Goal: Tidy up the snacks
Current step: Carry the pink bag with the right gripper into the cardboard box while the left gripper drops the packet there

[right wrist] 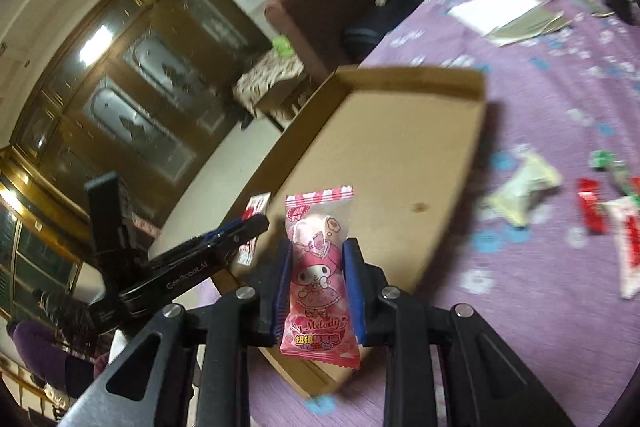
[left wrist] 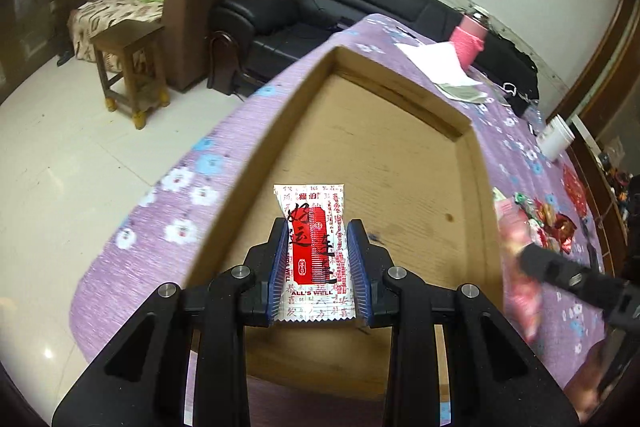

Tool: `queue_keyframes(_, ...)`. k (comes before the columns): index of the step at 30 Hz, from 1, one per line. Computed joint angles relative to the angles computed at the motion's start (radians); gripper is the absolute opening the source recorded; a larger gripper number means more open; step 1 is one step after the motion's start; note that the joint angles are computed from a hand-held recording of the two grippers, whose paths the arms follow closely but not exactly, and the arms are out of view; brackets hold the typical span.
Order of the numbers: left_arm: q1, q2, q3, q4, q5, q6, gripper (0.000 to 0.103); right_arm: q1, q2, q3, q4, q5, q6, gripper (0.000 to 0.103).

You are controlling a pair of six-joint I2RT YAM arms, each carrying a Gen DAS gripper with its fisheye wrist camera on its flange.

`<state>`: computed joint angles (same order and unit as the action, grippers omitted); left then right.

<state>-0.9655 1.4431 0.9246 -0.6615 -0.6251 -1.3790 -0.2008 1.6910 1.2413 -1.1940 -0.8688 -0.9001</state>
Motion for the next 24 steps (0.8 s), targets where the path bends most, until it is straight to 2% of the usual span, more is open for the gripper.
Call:
queue_keyframes(5, 0.032, -0.078, -0.084, 0.064, 0.032, 0.013, 0.031, 0.165, -0.023, -0.096, 0.208, 0.069, 0.208, 0.028)
queue_keyframes(10, 0.039, -0.149, -0.14, 0.105, 0.046, 0.018, 0.032, 0.239, -0.019, -0.145, 0.326, 0.098, 0.302, 0.033)
queue_keyframes(13, 0.038, -0.195, -0.171, 0.133, 0.042, 0.002, 0.032, 0.247, -0.032, -0.159, 0.336, 0.086, 0.3, 0.054)
queue_keyframes(14, 0.038, -0.196, -0.167, 0.132, 0.04, -0.005, 0.032, 0.245, -0.044, -0.165, 0.348, 0.086, 0.304, 0.057)
queue_keyframes(21, -0.017, -0.223, -0.131, 0.091, 0.006, -0.07, 0.033, 0.131, -0.117, -0.177, 0.323, 0.06, 0.194, 0.058)
queue_keyframes(23, -0.051, -0.217, -0.116, 0.134, -0.014, -0.049, 0.043, 0.056, -0.149, -0.19, 0.312, 0.044, 0.14, 0.062)
queue_keyframes(24, -0.065, -0.213, -0.114, 0.158, -0.025, -0.038, 0.052, 0.015, -0.149, -0.188, 0.314, 0.033, 0.114, 0.064)
